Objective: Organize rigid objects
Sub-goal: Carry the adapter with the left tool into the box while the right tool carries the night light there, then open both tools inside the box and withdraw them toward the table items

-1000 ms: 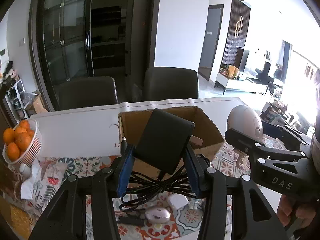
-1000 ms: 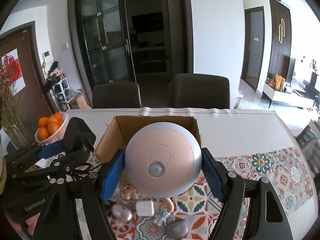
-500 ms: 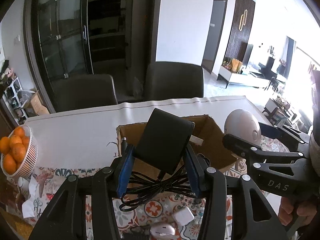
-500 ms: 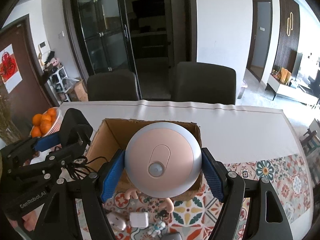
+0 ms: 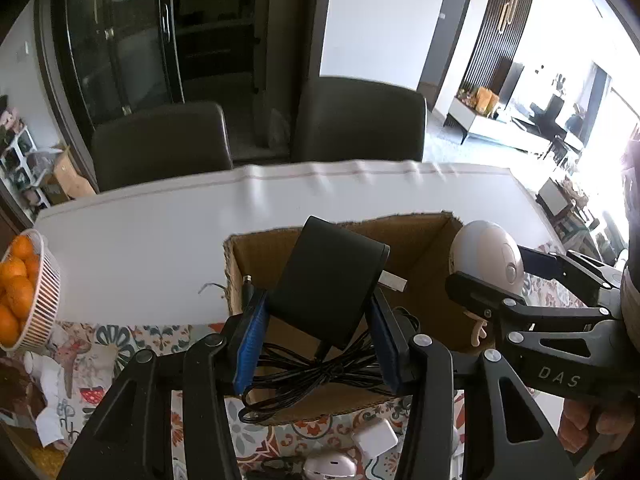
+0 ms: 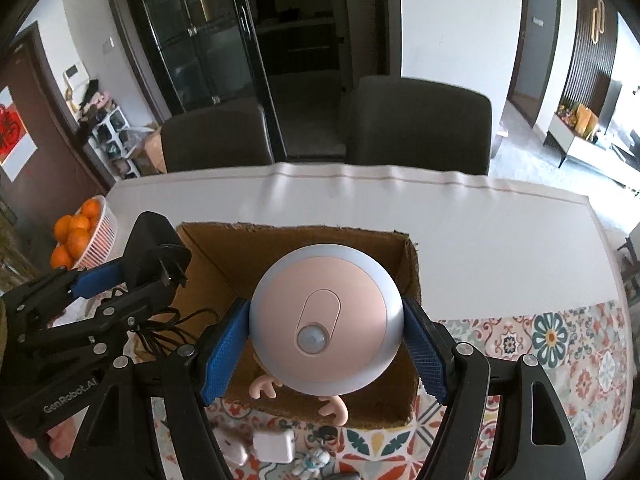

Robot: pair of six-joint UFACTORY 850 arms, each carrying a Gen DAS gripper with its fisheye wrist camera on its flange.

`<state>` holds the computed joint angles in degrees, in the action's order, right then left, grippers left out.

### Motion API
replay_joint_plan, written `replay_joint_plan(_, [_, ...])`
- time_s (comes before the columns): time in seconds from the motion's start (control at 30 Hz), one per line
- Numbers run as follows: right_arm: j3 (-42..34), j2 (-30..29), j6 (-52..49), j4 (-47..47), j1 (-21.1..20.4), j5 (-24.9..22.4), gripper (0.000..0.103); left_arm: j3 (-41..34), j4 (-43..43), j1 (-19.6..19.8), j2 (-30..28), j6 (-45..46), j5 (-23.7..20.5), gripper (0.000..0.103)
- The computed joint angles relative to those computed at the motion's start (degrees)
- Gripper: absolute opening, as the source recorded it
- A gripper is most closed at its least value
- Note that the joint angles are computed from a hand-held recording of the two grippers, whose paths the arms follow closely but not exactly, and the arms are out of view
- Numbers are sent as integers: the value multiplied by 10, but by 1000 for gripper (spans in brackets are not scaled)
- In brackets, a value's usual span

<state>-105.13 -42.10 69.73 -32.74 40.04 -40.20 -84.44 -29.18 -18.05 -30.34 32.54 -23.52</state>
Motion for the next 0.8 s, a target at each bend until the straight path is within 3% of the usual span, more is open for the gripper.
replay_joint_plan(0.17, [-5,-10,-28,33,-7,8,75,-6,-2,1,-11,2,-13,50])
replay_joint_plan(0.23, [-5,-13,-37,47,-10,10,75,-2,4,0,-9,-5,-2,60])
replay_joint_plan(0.3, [-4,-14,-41,59,-11,9,75,5,23,-2,-3,-22,11,63])
replay_joint_plan(0.8, [58,46,116,-104,32,-18,75,106,41,-6,90,-19,96,68])
